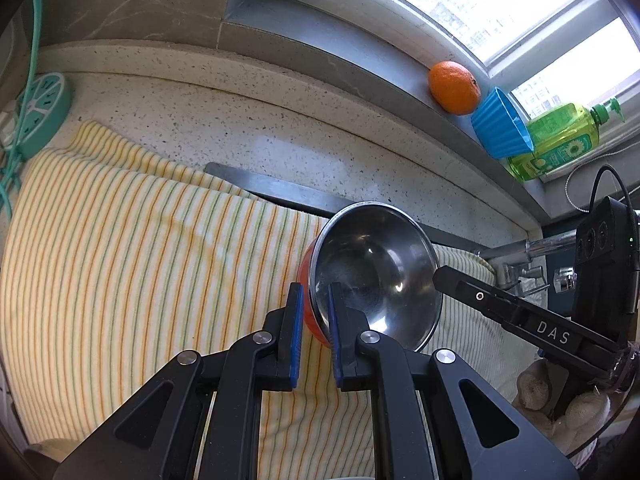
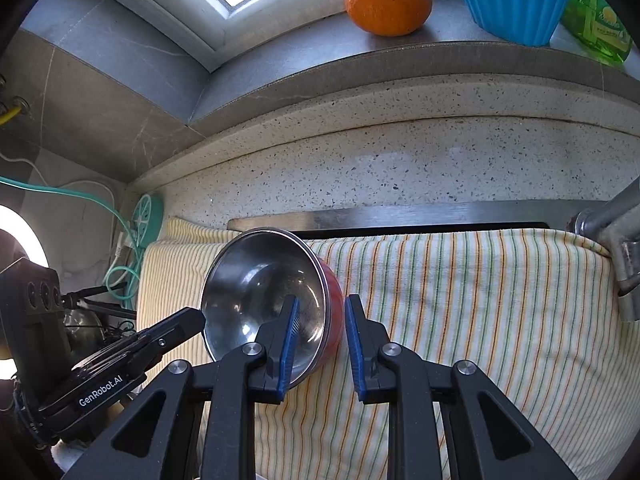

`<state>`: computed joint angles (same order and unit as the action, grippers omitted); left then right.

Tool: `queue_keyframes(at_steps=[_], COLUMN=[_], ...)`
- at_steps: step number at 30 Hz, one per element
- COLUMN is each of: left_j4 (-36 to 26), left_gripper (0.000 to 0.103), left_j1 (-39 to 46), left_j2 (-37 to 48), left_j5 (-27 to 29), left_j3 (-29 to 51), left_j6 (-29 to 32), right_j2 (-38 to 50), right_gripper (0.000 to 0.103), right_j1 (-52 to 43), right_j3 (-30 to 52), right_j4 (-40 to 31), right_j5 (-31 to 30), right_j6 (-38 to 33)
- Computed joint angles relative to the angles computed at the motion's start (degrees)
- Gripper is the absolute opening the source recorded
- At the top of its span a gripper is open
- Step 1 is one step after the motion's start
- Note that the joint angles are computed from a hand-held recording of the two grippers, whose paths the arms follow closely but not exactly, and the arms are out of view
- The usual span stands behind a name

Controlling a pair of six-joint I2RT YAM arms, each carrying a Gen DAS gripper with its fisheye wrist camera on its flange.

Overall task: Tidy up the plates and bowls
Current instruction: 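Close both grippers on the red bowl rim and lift it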

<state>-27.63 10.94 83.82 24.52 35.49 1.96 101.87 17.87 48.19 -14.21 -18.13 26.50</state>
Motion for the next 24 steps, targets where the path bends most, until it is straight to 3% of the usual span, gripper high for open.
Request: queue_keyframes(at_steps=[14,24], left_j4=[2.89,3.49], left_gripper=[0.008,0.006], left_j1=[-1.29,-1.54], left_j2=[0.61,0.48], left_j5=[-1.16,-0.94], left_j3=[-1.08,-1.36], left_j6=[-1.02,-1.53], right_j2=[2.87,2.76], right_gripper=[0.007,0.005], right_j1=[0.27,0.93], right_j3=[0.9,0.92], right_j4=[0.82,0.57], right_j5=[-0.33,1.14], right_j6=[0.25,0.45])
